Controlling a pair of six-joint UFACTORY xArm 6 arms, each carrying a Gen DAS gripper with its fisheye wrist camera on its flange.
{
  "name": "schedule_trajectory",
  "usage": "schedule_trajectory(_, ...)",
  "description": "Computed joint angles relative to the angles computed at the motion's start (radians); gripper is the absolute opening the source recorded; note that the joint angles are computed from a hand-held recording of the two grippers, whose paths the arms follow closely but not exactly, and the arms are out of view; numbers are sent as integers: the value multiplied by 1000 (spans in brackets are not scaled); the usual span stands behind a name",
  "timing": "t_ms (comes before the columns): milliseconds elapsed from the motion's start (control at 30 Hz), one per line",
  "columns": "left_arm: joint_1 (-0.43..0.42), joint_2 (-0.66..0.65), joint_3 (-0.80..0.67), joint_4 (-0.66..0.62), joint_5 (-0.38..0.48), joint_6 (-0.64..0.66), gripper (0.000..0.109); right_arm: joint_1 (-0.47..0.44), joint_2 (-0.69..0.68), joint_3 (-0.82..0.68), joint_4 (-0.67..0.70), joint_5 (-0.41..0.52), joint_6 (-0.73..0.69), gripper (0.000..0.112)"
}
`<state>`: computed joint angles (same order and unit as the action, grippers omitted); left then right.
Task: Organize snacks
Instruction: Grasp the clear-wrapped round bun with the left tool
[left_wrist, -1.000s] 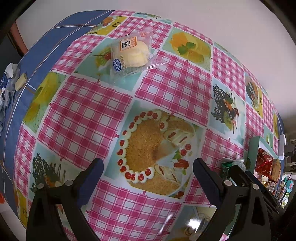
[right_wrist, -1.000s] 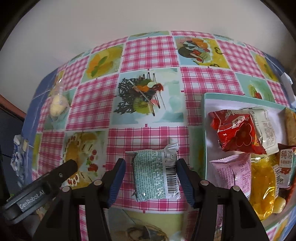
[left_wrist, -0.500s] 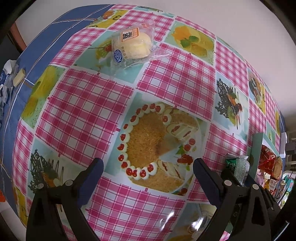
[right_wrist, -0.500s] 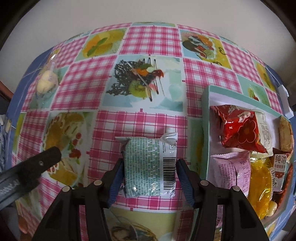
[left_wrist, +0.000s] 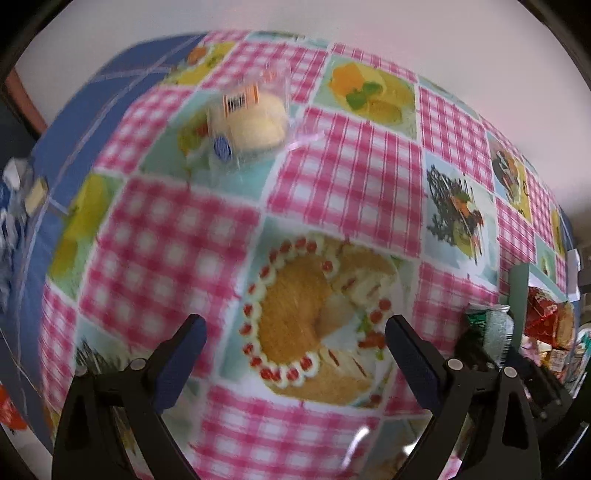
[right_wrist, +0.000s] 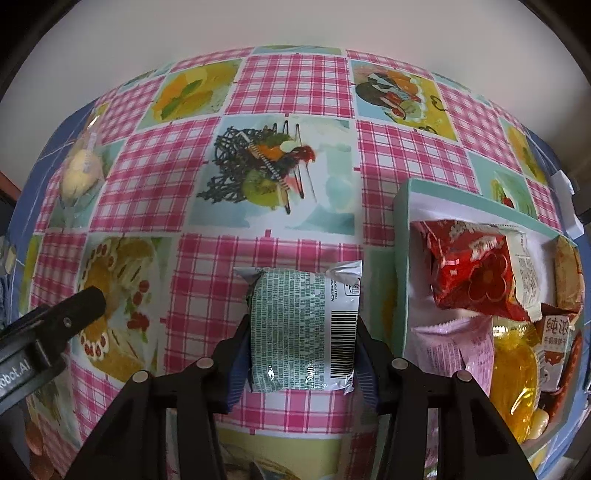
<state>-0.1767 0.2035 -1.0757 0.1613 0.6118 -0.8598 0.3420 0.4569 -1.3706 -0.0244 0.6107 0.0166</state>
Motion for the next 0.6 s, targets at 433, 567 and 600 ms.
schedule_trajectory(433,141,99,-171,114,-24,62,97,22,181,-310,-13,113,-24,53)
schedule_trajectory(567,186,152,-237,104,-23,81,97,42,257,-434,-22,148,-37,53)
schedule_trajectory(600,197,168,-248,80,-36,95,97,44,268,-450,-20,152,-40,53)
